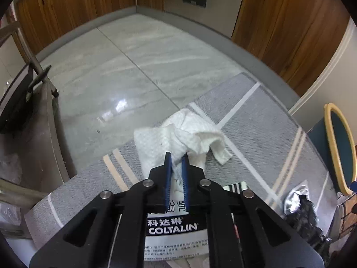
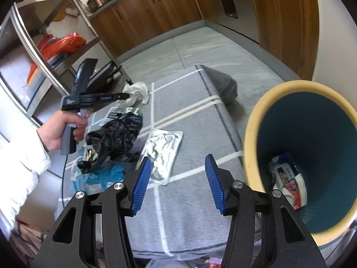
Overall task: Collect trash
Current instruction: 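Grasp the white tissue with the left tool, then lift the tissue with the left tool while the right tool grasps a blue face mask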
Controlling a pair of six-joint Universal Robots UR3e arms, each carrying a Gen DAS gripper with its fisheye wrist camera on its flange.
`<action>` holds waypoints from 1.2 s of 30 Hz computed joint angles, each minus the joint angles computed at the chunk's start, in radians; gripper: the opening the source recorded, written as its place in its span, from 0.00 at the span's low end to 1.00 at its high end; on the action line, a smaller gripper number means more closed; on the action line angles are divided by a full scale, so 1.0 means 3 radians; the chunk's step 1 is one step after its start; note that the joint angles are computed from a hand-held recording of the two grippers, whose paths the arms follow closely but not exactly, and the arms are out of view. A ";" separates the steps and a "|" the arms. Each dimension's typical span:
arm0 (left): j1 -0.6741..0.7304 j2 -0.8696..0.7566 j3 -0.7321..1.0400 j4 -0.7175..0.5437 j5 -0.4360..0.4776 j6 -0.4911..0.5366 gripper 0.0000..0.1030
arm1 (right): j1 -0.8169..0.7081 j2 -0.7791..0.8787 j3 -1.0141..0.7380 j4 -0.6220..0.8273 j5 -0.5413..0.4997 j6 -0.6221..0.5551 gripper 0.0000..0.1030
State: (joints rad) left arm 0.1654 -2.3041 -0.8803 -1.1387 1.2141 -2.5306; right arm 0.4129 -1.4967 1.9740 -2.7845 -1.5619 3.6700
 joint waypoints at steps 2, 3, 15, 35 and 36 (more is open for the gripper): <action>0.0080 0.0215 -0.0257 0.0128 -0.0118 -0.0009 0.07 | 0.0039 0.0042 -0.0065 -0.0002 0.0007 0.0013 0.51; 0.0122 0.0312 -0.0356 0.0171 -0.0187 -0.0024 0.07 | 0.0063 0.0066 -0.0104 0.0000 0.0003 0.0024 0.50; 0.1087 0.1868 -0.1540 -0.0217 -0.1311 0.0081 0.07 | 0.0287 0.0442 -0.0702 0.0082 0.0192 0.0172 0.52; 0.2945 0.3471 -0.1433 -0.3509 -0.2095 0.1978 0.07 | 0.1120 0.1424 -0.1681 0.0169 0.0229 0.0829 0.53; 0.3039 0.3460 -0.1363 -0.3734 -0.2109 0.2145 0.07 | 0.1136 0.1501 -0.1751 0.0184 0.0223 0.0858 0.53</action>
